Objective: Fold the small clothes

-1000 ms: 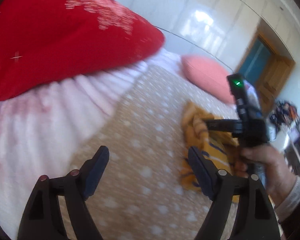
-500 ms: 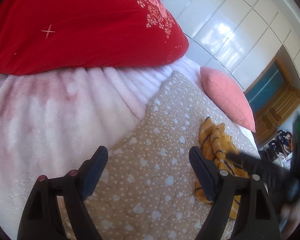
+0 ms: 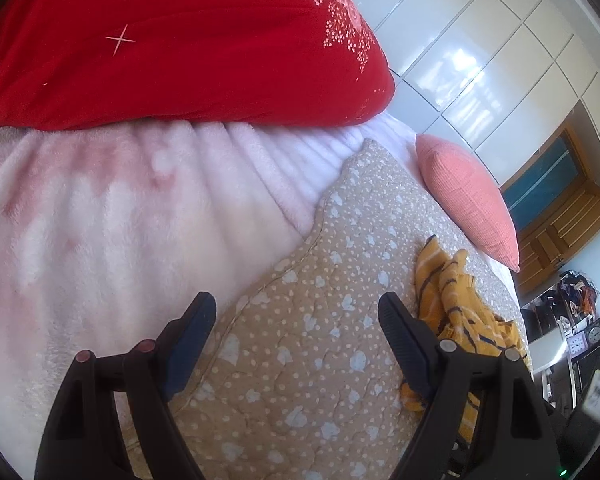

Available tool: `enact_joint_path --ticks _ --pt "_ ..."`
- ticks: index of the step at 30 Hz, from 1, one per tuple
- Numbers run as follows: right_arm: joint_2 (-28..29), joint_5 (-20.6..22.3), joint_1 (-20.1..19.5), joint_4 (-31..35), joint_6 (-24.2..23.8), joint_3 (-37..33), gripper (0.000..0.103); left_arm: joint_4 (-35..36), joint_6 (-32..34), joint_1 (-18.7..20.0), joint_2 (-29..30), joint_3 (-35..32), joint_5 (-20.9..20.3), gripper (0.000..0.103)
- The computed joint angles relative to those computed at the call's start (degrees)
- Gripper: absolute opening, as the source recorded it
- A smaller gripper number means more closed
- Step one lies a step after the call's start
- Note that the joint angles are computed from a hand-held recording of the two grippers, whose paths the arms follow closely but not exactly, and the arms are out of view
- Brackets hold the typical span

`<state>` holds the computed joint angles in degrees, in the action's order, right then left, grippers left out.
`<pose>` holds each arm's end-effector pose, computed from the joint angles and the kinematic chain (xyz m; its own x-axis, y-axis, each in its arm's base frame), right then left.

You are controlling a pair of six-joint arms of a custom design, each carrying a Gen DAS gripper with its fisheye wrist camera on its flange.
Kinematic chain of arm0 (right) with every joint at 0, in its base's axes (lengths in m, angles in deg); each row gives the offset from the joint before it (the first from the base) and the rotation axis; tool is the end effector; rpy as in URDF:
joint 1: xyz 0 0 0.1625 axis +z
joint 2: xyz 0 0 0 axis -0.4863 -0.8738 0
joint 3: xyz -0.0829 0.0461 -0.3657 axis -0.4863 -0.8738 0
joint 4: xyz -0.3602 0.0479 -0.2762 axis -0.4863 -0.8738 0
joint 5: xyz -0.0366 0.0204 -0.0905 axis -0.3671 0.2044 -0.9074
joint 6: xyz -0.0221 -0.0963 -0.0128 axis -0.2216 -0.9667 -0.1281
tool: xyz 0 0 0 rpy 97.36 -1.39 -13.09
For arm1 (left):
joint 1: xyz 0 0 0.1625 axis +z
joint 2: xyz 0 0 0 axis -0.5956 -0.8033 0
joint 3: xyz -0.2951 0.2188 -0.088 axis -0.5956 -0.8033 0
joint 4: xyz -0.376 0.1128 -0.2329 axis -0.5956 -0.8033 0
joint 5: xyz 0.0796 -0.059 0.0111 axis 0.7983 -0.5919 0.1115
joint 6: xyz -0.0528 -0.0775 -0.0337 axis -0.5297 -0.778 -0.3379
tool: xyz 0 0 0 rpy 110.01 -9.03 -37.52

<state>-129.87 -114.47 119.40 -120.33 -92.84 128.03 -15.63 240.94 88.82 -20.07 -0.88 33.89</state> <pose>0.0700 -0.6825 0.2480 -0.2803 -0.2906 0.9149 -0.6888 0.7247 0.0191 -0.3117 -0.7168 0.0008 -0.9692 -0.0705 -0.2358 0.1117 0.7275 -0.6770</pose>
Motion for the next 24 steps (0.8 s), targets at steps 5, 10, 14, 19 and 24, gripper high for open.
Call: enact_joint_path --ticks 5,10,14,19,24 --pt "10.48 -1.02 0.97 -16.44 -19.17 -7.31 0.055 -2.01 -0.24 0.03 -1.84 2.98 -0.69 0.082" --pt "13.47 -2.33 1.51 -10.51 -12.43 -12.91 0.041 -1.52 -2.64 0.7 -2.39 3.31 0.28 0.082" --pt "9.44 0.08 1.2 -2.69 -0.27 -11.07 0.012 -3.72 -2.1 -0.06 -4.07 6.26 -0.54 0.082" --pt "-2.03 8.53 -0.35 5.21 17.69 -6.53 0.01 -10.61 2.05 -2.91 -8.51 15.31 -2.87 0.082" --pt "-16.84 18.22 -7.72 11.84 36.48 -2.7 0.01 -10.8 3.15 -5.99 -8.84 17.78 -1.01 0.082"
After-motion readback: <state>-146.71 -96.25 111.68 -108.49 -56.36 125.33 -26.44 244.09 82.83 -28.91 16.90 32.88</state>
